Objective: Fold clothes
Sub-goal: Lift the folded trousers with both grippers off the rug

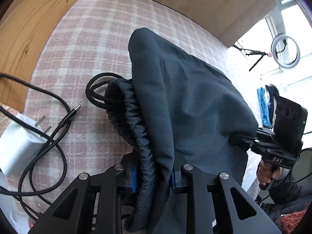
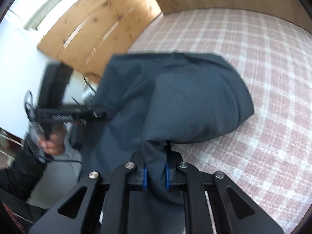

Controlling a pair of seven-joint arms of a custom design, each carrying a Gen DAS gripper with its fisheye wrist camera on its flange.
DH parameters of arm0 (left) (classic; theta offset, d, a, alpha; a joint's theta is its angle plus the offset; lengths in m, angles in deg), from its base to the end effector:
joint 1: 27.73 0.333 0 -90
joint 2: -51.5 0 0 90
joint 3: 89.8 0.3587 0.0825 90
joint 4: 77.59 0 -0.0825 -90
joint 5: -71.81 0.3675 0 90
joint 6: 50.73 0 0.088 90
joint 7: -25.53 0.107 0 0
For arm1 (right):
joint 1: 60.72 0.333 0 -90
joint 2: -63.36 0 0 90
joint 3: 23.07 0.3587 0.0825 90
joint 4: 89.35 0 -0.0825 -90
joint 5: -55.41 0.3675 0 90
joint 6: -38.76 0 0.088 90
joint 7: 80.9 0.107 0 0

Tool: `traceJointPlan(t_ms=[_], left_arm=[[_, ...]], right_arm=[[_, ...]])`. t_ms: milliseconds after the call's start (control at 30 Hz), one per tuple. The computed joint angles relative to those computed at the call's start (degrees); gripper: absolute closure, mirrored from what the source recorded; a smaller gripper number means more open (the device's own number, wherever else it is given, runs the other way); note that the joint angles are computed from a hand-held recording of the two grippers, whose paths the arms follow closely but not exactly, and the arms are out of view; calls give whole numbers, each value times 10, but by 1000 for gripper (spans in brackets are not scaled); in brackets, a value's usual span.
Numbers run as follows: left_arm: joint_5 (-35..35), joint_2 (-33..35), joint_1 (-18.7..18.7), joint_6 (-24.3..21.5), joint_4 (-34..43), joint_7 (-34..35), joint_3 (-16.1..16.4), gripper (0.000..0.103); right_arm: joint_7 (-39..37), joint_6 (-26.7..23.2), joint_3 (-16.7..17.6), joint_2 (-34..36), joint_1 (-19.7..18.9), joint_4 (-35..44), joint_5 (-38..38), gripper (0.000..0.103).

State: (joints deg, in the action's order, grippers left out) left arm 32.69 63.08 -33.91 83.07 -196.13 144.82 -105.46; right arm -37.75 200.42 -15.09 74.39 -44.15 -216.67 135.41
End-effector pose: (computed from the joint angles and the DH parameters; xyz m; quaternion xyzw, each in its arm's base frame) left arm 0.5404 -0.2204 0.4005 0.5241 -0.8055 0.2255 0.1602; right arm 0.5194 0.1810 0.3584 -0.6449 0.6724 0.0614 0.3581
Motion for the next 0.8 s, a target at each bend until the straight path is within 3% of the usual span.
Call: traceJointPlan(t_ms=[333,467,667,800], left_arm=[[-128,-35,1,-15,-24,76,2,82],[-156,-28,-13,-15,-18,96,1,83],[-169,-12,-37,-31,2,109,-19,83],[-152,-4,-61,-32,17,106,-29,83]], right_arm=[[10,7,-17,-96,6,-43,-15,93],[107,43,-26,-122,11,-74,-127,93],[210,81,-39,-183,6,-148,-198,93],[361,89,-27,-234,-40,-218,-357,93]])
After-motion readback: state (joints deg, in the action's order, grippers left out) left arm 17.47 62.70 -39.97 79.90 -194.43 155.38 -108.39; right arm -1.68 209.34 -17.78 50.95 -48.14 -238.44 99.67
